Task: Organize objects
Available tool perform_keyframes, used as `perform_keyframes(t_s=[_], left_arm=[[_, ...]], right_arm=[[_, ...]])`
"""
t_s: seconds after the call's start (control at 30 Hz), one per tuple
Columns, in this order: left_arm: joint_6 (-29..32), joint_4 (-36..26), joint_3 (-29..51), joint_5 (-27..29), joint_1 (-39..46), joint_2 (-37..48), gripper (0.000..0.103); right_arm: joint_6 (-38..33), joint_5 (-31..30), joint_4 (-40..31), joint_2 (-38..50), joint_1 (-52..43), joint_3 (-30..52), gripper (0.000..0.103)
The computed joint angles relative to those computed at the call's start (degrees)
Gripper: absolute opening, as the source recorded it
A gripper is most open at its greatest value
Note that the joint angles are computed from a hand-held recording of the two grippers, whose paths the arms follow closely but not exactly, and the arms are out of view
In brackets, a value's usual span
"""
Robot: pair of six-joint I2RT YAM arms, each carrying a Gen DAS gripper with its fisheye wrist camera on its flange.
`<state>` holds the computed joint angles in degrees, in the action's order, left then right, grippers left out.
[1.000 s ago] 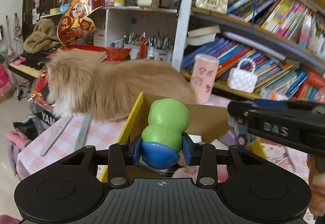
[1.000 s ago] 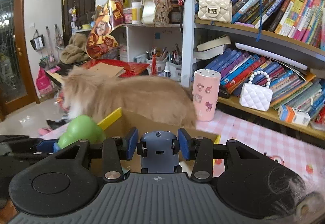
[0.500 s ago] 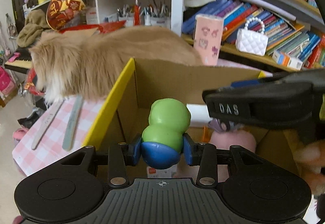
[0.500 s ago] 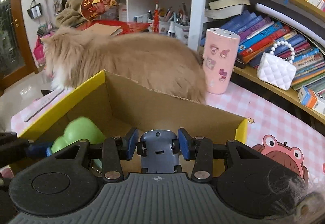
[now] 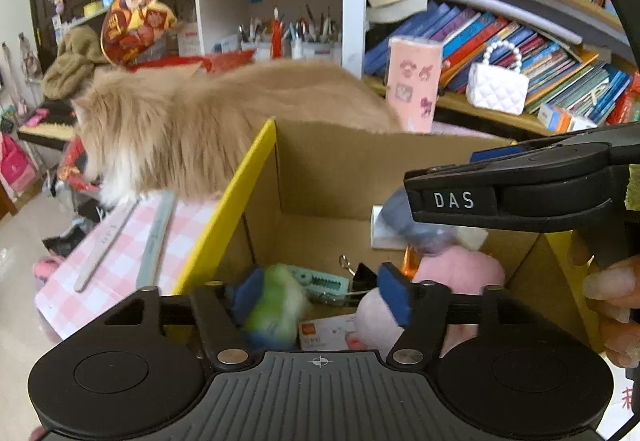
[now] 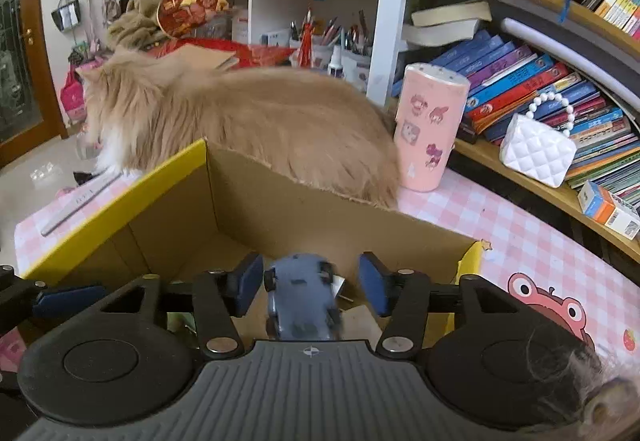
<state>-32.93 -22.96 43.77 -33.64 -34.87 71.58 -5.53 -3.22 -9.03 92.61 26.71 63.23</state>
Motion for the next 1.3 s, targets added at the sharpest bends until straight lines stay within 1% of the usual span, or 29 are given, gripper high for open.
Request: perform_keyframes(t_s=[0.07, 0.17, 0.4, 0.57, 0.67, 0.77, 1.0, 1.17, 1.23, 1.3], left_arm=[[0.0, -0.4, -0.4, -1.5, -1.3, -1.8, 0.07], [-0.3, -1.1, -1.0, -3.0, -2.9, -4.9, 0.075], [-1.9, -4.6, -2.1, -6.7, -7.9, -12.2, 0.076], [-5.0, -8.9, -3.1, -10.2, -13.4, -16.1, 0.077], [-8.2, -12.6, -3.5, -12.6, -17.4, -17.2, 0.08], [-12.5, -16.8, -4.1, -14.0, -21.4, -18.0, 0.081], [-25.9, -27.9, -4.8, -16.6, -31.8, -17.7, 0.082], [-33.9, -32.1, -5.3, -16.0, -37.4, -15.8, 0.083], [-35.5, -32.7, -5.8, -15.5, -39.2, -15.6, 0.085], [-36.7, -33.3, -5.8, -15.2, -41.3, -14.8, 0.085]], right_arm=[[1.0, 0.0, 0.0, -2.1, -0.3, -1.2, 0.054], [3.2, 0.6, -0.1, -6.3, -0.7, -3.6, 0.055], [8.0, 3.2, -2.1, -20.0, -0.8, -11.1, 0.055], [9.5, 7.8, -5.1, -30.8, 1.0, -17.2, 0.056], [11.6, 10.5, -7.9, -36.7, 2.3, -20.4, 0.056], [14.5, 13.9, -11.4, -41.7, 4.5, -23.0, 0.056], [22.3, 21.8, -21.2, -51.2, 10.4, -28.4, 0.056], [30.4, 29.7, -29.4, -57.4, 17.1, -31.7, 0.056], [34.5, 33.3, -33.6, -59.5, 20.3, -32.6, 0.058], [39.6, 37.2, -38.7, -61.4, 24.0, -33.1, 0.059]])
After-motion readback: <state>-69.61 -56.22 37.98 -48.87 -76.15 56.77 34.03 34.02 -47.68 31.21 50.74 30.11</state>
